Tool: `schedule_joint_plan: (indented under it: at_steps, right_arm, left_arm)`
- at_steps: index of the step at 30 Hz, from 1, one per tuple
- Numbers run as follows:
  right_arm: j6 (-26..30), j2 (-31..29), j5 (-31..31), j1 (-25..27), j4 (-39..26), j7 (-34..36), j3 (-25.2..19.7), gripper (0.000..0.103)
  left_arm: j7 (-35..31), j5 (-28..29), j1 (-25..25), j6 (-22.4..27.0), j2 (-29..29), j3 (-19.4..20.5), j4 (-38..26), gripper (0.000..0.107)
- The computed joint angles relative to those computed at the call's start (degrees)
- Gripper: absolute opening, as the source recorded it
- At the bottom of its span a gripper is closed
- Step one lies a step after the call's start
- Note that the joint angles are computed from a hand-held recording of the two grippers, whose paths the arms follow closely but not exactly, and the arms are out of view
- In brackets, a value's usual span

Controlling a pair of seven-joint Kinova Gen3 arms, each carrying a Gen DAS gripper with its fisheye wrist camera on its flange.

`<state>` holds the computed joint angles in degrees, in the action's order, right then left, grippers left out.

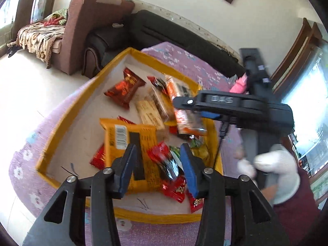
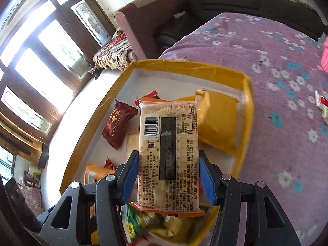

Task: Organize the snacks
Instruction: 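Carry both snacks over the tray and open both tools to drop them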

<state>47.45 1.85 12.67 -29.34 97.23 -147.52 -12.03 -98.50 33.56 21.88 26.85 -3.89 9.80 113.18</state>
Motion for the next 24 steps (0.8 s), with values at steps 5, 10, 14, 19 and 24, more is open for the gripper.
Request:
schedule_joint_plan:
  at_steps: [5, 10, 14, 19, 24]
  right_arm:
    - [-2.98, 2.78, -0.40, 0.67, -1.14, 0.10, 1.37, 0.058]
    - [-7.22, -0.55, -1.00, 1.87, 1.51, -1.84, 1.01, 0.059]
    - [-4.50, -5.91, 6.20, 0.14, 3.58, -8.18, -2.21, 0.059]
    - [1.12, -12.51, 11.96, 0.85, 7.07, -15.07, -9.32, 0.060]
    - [9.26, -18.81, 14.82, 2.93, 10.40, -20.05, -17.47, 0.060]
  left_arm:
    - [-3.90, 5.48, -11.40, 1.06, -1.42, 8.29, 0.79, 0.048]
    - [-4.78, 6.90, -24.67, 2.86, -3.14, 20.75, 0.66, 0.050]
    - [0.75, 2.63, -33.51, 3.36, -5.83, 31.37, -0.49, 0.055]
    - [12.40, -9.02, -44.80, 6.94, -12.21, 44.64, -3.87, 0.072]
    - [22.71, -19.35, -42.83, 7.72, -12.46, 48.19, -6.12, 0.074]
